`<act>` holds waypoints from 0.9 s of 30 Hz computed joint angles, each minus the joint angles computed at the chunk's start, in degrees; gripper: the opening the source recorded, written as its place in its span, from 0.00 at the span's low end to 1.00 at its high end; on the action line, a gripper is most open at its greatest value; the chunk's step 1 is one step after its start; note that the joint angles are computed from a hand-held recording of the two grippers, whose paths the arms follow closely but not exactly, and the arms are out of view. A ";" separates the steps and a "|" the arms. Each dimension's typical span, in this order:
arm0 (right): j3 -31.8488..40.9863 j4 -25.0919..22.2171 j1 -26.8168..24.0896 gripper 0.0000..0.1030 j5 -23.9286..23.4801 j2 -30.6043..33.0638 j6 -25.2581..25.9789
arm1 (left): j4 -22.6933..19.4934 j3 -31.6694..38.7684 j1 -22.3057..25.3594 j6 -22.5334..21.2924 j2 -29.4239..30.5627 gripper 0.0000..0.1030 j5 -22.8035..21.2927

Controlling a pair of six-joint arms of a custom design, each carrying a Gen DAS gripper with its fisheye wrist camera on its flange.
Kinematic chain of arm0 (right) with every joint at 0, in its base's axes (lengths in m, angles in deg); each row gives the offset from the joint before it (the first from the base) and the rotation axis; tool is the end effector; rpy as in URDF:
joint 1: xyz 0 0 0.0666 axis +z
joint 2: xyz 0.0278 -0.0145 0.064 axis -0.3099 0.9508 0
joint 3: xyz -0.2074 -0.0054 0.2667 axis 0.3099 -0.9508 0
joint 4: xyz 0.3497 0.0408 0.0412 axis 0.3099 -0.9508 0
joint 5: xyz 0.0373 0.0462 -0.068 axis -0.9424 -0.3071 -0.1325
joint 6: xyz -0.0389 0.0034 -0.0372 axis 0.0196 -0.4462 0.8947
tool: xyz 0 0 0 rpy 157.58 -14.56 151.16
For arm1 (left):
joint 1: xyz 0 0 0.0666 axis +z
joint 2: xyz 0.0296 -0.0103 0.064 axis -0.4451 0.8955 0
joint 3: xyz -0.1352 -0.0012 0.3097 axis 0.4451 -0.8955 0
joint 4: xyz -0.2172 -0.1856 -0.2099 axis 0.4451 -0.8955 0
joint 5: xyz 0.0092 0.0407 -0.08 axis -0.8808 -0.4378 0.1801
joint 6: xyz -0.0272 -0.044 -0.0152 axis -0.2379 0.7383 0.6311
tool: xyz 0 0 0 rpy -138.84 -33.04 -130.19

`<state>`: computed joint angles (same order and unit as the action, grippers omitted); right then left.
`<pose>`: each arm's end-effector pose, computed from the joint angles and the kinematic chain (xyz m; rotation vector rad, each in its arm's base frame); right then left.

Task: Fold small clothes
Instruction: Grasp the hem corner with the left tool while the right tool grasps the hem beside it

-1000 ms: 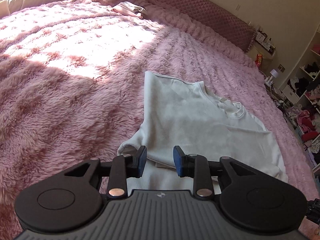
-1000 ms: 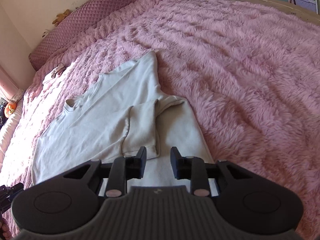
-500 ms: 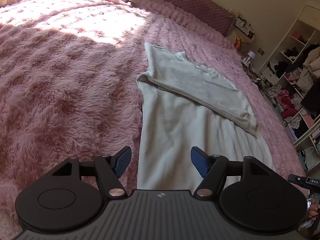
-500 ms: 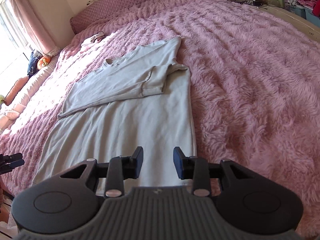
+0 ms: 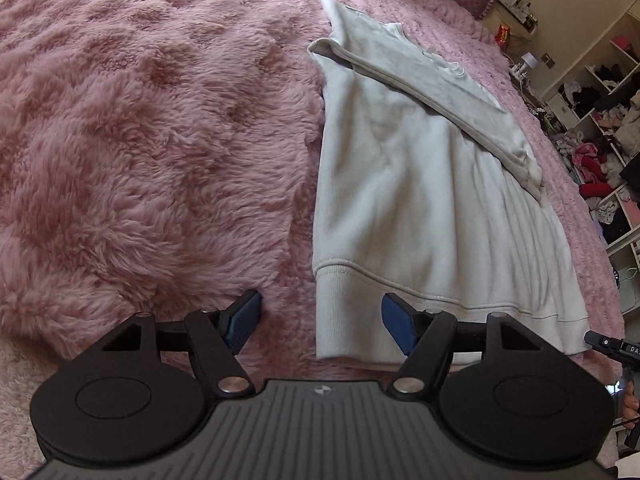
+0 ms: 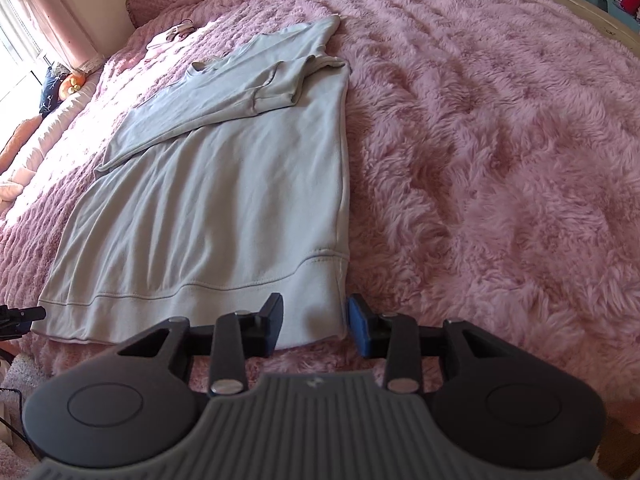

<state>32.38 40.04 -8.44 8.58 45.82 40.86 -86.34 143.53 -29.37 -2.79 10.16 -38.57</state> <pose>0.4720 0.0899 0.3295 -0.0937 2.5594 0.5129 0.3637 -0.0263 0.3122 -0.4775 2.4944 -0.4738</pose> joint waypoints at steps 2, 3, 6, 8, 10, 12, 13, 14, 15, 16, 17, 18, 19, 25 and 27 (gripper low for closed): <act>0.60 -0.26 0.03 0.34 -0.29 0.99 -0.35 | 0.48 0.05 0.37 0.81 0.37 0.78 1.61; 1.12 -0.59 0.03 0.34 -0.53 1.67 -0.54 | 1.08 -0.15 0.52 1.53 0.35 0.78 2.55; 2.54 -1.20 -0.02 0.34 -1.74 3.31 -1.15 | 3.09 -0.77 1.25 3.84 0.38 0.78 7.33; 3.35 -1.34 0.15 0.37 -2.42 4.04 -1.40 | 3.67 -1.04 1.37 4.06 0.50 0.77 9.04; 4.06 -1.54 0.38 0.38 -2.44 4.60 -1.06 | 3.41 -0.94 0.91 3.96 0.81 0.77 8.26; 4.63 -2.03 0.54 0.38 -2.27 5.07 -1.05 | 4.35 -1.28 0.99 5.07 0.79 0.76 8.90; 4.70 -2.09 0.49 0.39 -2.39 5.20 -1.24 | 5.21 -1.47 1.02 5.92 0.64 0.72 9.64; 4.77 -2.15 0.45 0.39 -2.51 5.28 -1.44 | 5.76 -1.56 0.95 6.17 0.47 0.59 9.93; 4.86 -2.21 0.39 0.38 -2.66 5.35 -1.62 | 5.53 -1.16 0.44 5.79 0.52 0.49 8.97; 5.11 -2.38 0.37 0.38 -2.73 5.52 -1.65 | 4.19 -0.27 -0.07 4.85 1.01 0.29 7.62; 5.24 -2.48 0.38 0.38 -2.73 5.59 -1.70 | 1.84 1.20 -0.83 3.35 1.92 0.15 5.36; 5.30 -2.66 0.54 0.38 -2.62 5.53 -1.93 | 1.30 1.61 -1.21 2.72 2.25 0.13 4.36; 5.25 -2.73 0.44 0.38 -2.59 5.48 -1.83 | 1.58 1.47 -1.31 2.72 2.25 0.12 4.19; 6.24 -3.58 0.50 0.22 -2.69 5.70 -0.95 | 0.51 2.09 -1.39 3.27 2.46 0.10 3.67; 6.31 -3.56 0.23 0.21 -3.67 5.59 -0.31 | 0.11 2.39 -1.40 3.15 2.55 0.10 3.61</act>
